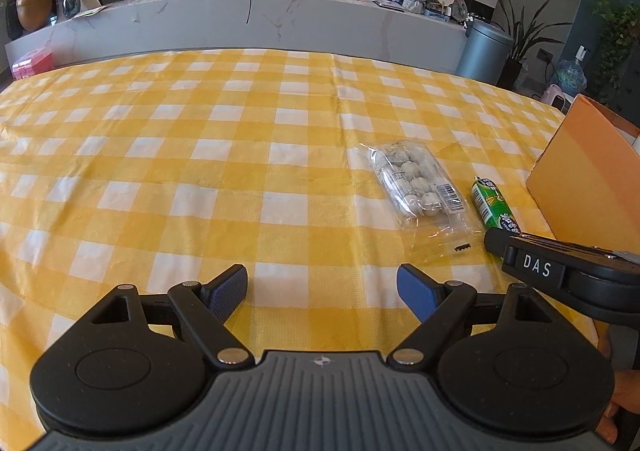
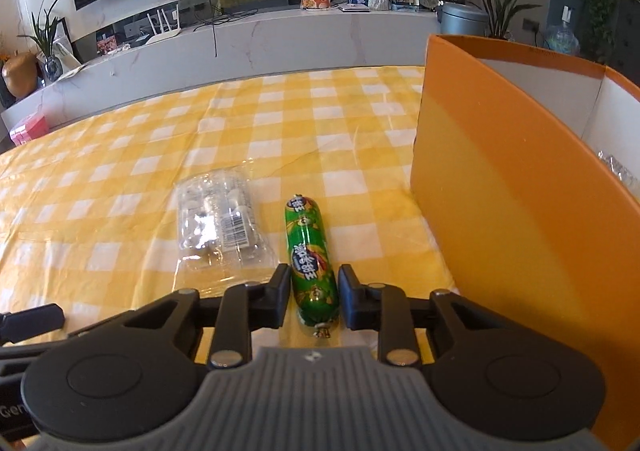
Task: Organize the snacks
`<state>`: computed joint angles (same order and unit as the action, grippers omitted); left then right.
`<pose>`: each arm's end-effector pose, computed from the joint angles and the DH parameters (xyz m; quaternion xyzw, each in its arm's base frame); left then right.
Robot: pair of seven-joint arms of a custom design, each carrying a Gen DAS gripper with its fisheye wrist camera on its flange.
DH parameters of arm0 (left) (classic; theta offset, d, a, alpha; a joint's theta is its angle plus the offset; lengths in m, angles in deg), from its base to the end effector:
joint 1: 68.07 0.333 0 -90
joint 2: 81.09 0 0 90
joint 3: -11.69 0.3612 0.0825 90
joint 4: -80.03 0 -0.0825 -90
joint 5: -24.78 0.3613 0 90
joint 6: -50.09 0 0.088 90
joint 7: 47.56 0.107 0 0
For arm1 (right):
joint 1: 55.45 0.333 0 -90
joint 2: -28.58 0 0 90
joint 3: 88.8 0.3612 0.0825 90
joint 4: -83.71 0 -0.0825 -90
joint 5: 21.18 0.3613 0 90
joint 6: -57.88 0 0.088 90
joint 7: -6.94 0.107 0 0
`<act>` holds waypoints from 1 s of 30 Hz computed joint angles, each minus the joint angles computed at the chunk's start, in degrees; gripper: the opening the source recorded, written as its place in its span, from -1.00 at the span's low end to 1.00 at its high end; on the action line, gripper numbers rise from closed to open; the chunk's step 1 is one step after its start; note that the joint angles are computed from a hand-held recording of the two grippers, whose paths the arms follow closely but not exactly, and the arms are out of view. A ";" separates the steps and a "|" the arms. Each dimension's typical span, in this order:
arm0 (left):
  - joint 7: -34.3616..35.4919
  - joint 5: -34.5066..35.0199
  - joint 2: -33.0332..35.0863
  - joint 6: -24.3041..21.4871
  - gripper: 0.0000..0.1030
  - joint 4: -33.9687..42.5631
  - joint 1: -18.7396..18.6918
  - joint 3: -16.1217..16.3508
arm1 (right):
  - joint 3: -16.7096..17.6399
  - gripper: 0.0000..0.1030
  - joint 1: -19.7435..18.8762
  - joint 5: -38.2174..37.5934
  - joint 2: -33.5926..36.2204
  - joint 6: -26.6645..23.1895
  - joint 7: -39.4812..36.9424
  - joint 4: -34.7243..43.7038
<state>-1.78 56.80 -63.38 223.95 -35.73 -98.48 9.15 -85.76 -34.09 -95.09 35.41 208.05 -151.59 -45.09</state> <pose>0.5131 -0.3775 0.4311 -0.5435 0.7614 -0.3184 0.1532 0.4797 0.2414 0.3883 -0.4991 0.7814 -0.2917 0.2349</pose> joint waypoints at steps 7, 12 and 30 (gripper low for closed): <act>4.74 -8.24 -1.08 0.29 0.91 -0.29 2.47 -4.16 | -0.23 -0.57 -0.54 0.71 -0.26 0.86 -1.08 -0.41; 6.28 -14.33 0.93 -5.59 0.80 5.31 4.22 -7.96 | -0.52 -0.57 -1.05 0.99 -0.72 1.94 0.02 -0.99; 20.49 -21.64 19.32 -31.59 1.00 37.73 -0.22 -9.30 | -0.62 -0.57 -3.48 -0.48 -1.92 6.00 4.34 -2.96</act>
